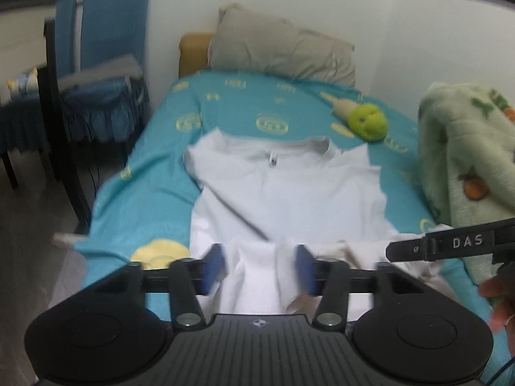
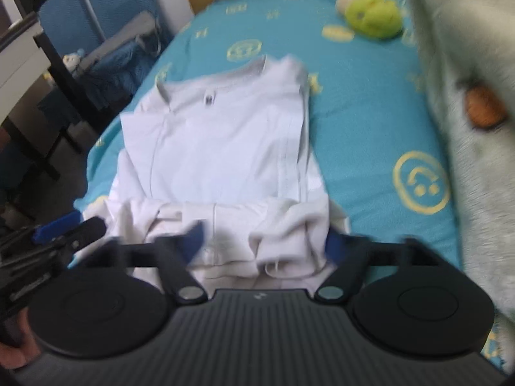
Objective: Fold clothes
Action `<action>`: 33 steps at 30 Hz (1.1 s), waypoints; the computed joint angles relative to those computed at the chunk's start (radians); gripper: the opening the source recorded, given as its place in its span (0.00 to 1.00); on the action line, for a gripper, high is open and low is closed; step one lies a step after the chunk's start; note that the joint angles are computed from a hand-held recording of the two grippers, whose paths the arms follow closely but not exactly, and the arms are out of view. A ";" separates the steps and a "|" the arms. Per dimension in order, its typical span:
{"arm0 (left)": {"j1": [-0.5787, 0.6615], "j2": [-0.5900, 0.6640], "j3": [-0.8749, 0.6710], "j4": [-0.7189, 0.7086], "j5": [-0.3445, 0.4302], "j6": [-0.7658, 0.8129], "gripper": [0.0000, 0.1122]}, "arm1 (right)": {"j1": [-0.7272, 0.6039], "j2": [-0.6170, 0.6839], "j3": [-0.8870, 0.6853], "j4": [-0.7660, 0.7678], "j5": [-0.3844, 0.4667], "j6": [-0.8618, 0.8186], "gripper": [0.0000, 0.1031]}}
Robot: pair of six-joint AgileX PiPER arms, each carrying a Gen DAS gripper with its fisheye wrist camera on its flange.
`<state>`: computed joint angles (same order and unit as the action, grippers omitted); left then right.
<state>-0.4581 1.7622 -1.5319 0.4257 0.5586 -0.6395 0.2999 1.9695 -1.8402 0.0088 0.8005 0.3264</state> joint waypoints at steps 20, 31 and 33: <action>-0.250 -0.341 0.286 0.586 0.108 -0.570 0.92 | 0.164 -0.457 0.464 -0.487 -0.322 0.404 0.90; -0.340 -0.369 0.337 0.581 0.187 -0.607 0.92 | 0.204 -0.518 0.541 -0.533 -0.342 0.429 0.90; -0.341 -0.361 0.333 0.583 0.192 -0.604 0.92 | 0.206 -0.519 0.533 -0.541 -0.324 0.444 0.89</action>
